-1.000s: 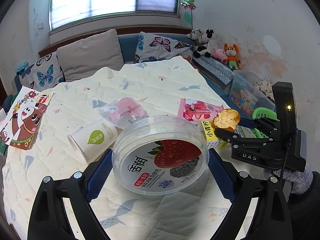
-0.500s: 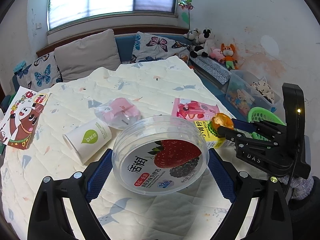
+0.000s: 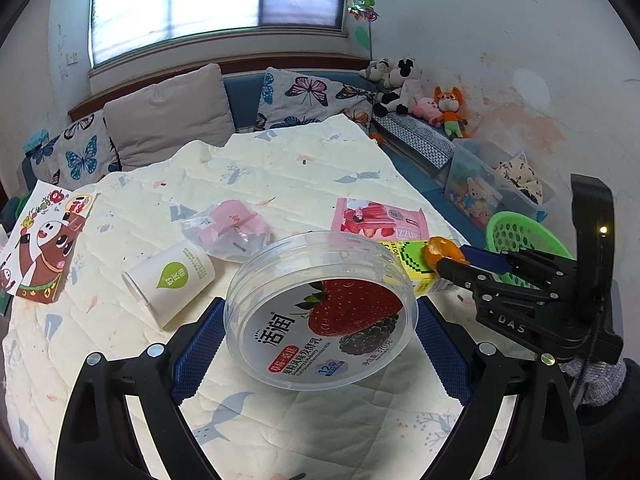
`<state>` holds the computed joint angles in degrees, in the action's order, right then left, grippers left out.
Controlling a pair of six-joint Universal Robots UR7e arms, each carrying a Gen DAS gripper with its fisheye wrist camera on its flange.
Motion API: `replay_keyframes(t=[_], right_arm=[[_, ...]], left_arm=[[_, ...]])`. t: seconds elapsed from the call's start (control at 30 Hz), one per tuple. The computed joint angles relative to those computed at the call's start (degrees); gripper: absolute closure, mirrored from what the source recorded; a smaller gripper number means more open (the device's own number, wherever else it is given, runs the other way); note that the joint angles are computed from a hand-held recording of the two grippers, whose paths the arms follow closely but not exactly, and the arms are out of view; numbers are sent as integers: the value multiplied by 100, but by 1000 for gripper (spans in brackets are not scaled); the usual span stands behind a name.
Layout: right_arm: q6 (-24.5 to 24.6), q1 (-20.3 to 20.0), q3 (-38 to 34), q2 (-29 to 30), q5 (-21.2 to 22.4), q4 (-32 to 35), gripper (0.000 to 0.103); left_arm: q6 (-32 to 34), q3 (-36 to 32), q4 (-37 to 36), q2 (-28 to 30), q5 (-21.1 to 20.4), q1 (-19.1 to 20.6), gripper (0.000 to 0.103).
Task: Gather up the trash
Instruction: 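Drop the orange bun into the basket with the right gripper while the left holds the tub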
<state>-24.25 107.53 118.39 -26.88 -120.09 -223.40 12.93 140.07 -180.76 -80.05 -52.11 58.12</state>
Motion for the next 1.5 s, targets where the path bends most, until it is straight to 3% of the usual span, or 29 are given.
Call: replay_keyframes(t=[0.37,0.67,1.23,1.5], right_arm=[[35,90,637,-143,9,-664,69],[100,-112,1254,-393,-175,-1409,69],[-57,-1184,2254,-1002,-439,-2736,66],[-4,-1695,2580,-1129,-210,-3174,55]], left_arm=[[-64,85,-22,100,-73,-195,14],[-196,86,22,437,-264,-474,14],[-519,-313,29,1599,-718,-1149,14],[-564,-718,168,2177,-902,-1340,14]])
